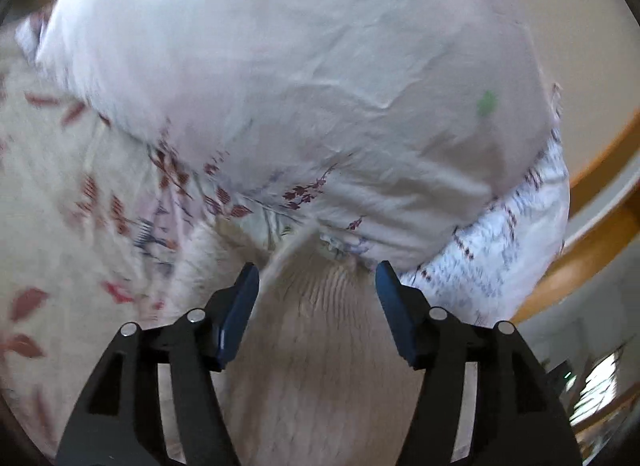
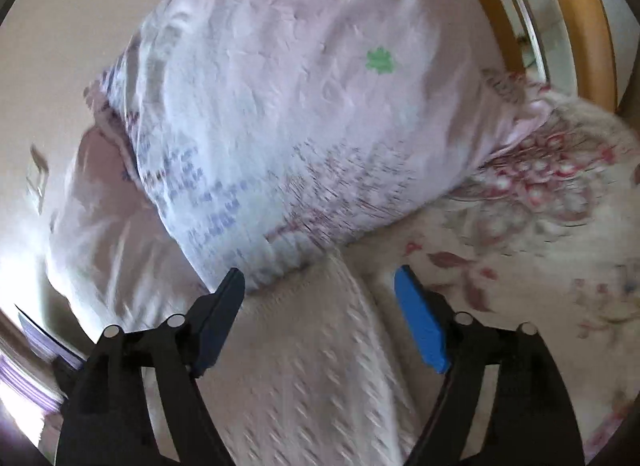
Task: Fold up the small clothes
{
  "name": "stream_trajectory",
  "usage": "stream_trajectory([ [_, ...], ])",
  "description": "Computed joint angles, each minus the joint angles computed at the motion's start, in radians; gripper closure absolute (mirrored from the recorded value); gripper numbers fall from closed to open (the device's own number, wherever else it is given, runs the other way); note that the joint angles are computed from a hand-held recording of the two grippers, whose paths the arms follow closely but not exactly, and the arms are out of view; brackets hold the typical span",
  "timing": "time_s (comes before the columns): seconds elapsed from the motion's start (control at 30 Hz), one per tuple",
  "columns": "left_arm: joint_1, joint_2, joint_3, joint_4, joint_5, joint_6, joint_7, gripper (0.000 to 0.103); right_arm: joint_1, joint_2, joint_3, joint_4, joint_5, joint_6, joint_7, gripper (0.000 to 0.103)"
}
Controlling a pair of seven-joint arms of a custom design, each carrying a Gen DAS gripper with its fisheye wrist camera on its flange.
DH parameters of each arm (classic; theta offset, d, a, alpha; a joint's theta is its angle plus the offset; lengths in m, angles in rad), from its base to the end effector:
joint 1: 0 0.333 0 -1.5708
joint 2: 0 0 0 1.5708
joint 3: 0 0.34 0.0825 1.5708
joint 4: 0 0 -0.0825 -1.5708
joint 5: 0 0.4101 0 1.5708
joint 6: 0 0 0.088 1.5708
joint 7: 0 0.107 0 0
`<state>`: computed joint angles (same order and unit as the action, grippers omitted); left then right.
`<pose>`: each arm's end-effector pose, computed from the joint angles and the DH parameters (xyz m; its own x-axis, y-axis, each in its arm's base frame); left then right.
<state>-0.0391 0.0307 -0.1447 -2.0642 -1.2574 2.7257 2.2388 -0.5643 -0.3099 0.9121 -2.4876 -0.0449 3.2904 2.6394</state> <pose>0.6068 -0.0760 0.4797 -0.0739 -0.7779 0.6240 -0.7590 -0.3620 -0.5411 0.4750 0.2039 0.4829 -0.2216 -0.7895 -0.5724 -0.5030 0.5954 -0.6265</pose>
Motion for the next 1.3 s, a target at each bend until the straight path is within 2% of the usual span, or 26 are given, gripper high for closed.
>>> stream_trajectory([
  [0.03,0.000,-0.017,0.000,-0.021,0.031,0.010,0.002,0.048,0.049,-0.025,-0.042,-0.013,-0.013,-0.056,-0.024,0.041],
  [0.07,-0.002,-0.034,0.002,-0.048,0.082,0.020,-0.008,0.050,0.091,-0.038,-0.080,-0.022,-0.030,-0.097,-0.035,0.045],
  [0.13,-0.007,-0.055,0.008,-0.083,0.162,0.026,-0.033,0.055,0.180,-0.034,-0.154,-0.044,-0.048,-0.123,-0.052,0.050],
  [0.17,-0.010,-0.068,0.010,-0.107,0.203,0.035,-0.042,0.057,0.242,-0.025,-0.212,-0.055,-0.049,-0.136,-0.069,0.054],
  [0.2,-0.015,-0.075,0.012,-0.123,0.234,0.046,-0.043,0.059,0.307,-0.031,-0.268,-0.075,-0.043,-0.151,-0.080,0.054],
  [0.27,-0.025,-0.092,0.014,-0.159,0.304,0.081,-0.049,0.060,0.358,-0.021,-0.309,-0.086,-0.058,-0.170,-0.084,0.056],
  [0.33,-0.037,-0.105,0.020,-0.185,0.336,0.100,-0.043,0.061,0.369,-0.024,-0.315,-0.086,-0.088,-0.194,-0.071,0.058],
  [0.4,-0.046,-0.112,0.029,-0.202,0.358,0.094,-0.048,0.064,0.355,-0.027,-0.296,-0.080,-0.133,-0.220,-0.046,0.063],
  [0.43,-0.049,-0.113,0.032,-0.206,0.373,0.092,-0.058,0.068,0.355,-0.027,-0.296,-0.079,-0.151,-0.232,-0.037,0.069],
  [0.5,-0.053,-0.110,0.035,-0.210,0.405,0.086,-0.083,0.075,0.360,-0.026,-0.300,-0.078,-0.184,-0.244,-0.019,0.074],
  [0.57,-0.057,-0.109,0.037,-0.218,0.413,0.097,-0.086,0.079,0.344,-0.033,-0.285,-0.077,-0.230,-0.251,0.011,0.085],
  [0.63,-0.062,-0.114,0.041,-0.222,0.406,0.100,-0.074,0.094,0.335,-0.054,-0.275,-0.082,-0.266,-0.257,0.049,0.088],
  [0.87,-0.071,-0.155,0.072,-0.236,0.303,0.046,0.002,0.096,0.361,-0.139,-0.282,-0.115,-0.341,-0.268,0.182,0.093],
  [1.1,-0.066,-0.156,0.086,-0.244,0.237,0.006,0.054,0.096,0.377,-0.123,-0.282,-0.102,-0.420,-0.345,0.292,0.093],
  [1.2,-0.064,-0.157,0.088,-0.251,0.174,-0.001,0.112,0.096,0.373,-0.108,-0.264,-0.070,-0.473,-0.414,0.338,0.093],
  [1.3,-0.059,-0.163,0.088,-0.262,0.117,-0.009,0.155,0.096,0.361,-0.064,-0.215,0.002,-0.562,-0.562,0.368,0.093],
])
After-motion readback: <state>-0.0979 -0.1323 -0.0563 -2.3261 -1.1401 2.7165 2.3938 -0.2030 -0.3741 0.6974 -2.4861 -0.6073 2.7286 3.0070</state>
